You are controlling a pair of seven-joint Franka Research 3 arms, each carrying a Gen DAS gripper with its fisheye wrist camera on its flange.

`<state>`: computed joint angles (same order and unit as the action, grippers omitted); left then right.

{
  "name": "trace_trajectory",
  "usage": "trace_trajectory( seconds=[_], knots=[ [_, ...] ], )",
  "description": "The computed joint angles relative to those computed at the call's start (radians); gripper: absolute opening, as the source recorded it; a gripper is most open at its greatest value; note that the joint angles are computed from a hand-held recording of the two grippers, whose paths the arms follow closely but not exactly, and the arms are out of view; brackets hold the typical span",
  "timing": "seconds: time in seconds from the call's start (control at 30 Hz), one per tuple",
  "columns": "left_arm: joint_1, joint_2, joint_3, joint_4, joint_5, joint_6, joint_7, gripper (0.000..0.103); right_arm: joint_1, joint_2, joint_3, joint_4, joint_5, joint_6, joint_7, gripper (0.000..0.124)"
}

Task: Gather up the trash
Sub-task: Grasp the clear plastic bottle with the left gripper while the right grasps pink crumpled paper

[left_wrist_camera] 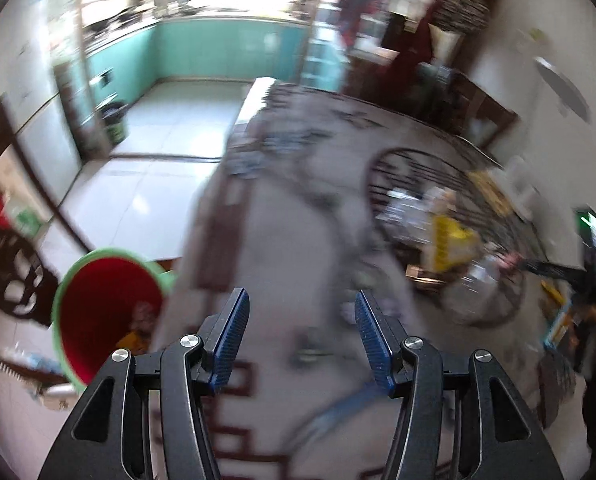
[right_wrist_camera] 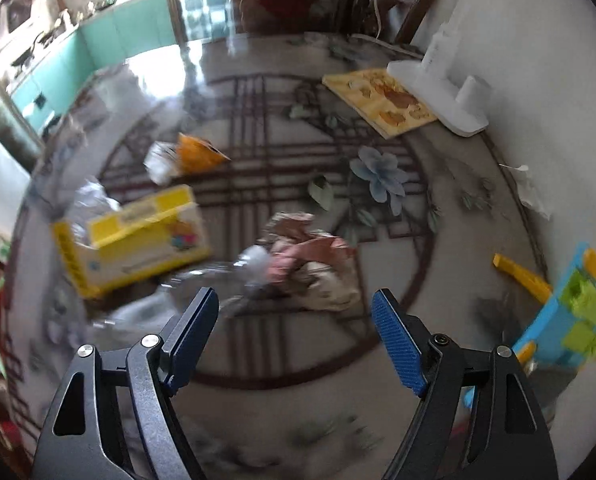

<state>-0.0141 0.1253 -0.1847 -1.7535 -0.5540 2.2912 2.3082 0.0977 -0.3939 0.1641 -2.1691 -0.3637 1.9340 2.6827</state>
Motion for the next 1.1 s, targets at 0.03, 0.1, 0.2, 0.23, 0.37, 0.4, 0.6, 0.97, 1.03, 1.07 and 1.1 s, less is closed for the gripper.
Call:
trace_trajectory(
  seconds=[0.03,0.1,0.2,0.23,0.37,0.4,0.6,0.97,1.03,1.07,1.1],
  knots=[
    [-0.006,-0.011,-0.009,-0.01,-0.009,-0.007,0.016,0.054,0.001,-0.01,-0.017,-0.023,0.007,0.019,-0.028,0.079],
    [-0.029,-0.035,-0.026,-0.031,-0.025,-0.028,0.047,0.054,-0.004,-0.014,-0.037,-0.05,0.017,0.049,-0.081,0.077],
    [-0.072,-0.052,-0.042,-0.04,-0.036,-0.069,0.082,0.054,-0.01,-0.013,-0.074,-0.091,0.071,0.1,-0.169,0.059],
    [-0.085,-0.055,-0.045,-0.042,-0.039,-0.077,0.093,0.054,-0.011,-0.02,-0.086,-0.109,0.101,0.128,-0.194,0.053],
    [-0.137,-0.031,-0.065,-0.003,-0.034,-0.129,0.141,0.054,-0.034,-0.05,-0.092,-0.163,0.158,0.191,-0.261,0.033],
    [-0.15,-0.015,-0.073,0.017,-0.028,-0.139,0.155,0.054,-0.039,-0.067,-0.093,-0.181,0.174,0.208,-0.271,0.027],
    [-0.217,0.126,-0.127,0.175,0.094,-0.238,0.227,0.064,-0.086,-0.189,-0.063,-0.266,0.221,0.287,-0.255,0.017],
    [-0.295,0.255,-0.163,0.235,0.316,-0.273,0.158,0.064,-0.153,-0.281,-0.036,-0.31,0.245,0.352,-0.232,0.018],
    [-0.294,0.263,-0.166,0.234,0.324,-0.276,0.152,0.064,-0.156,-0.285,-0.035,-0.316,0.258,0.349,-0.23,0.018],
    [-0.292,0.267,-0.168,0.235,0.321,-0.283,0.147,0.064,-0.157,-0.287,-0.034,-0.32,0.264,0.35,-0.227,0.018],
    [-0.291,0.273,-0.17,0.242,0.319,-0.293,0.14,0.063,-0.158,-0.29,-0.033,-0.324,0.268,0.353,-0.224,0.018]
  ],
)
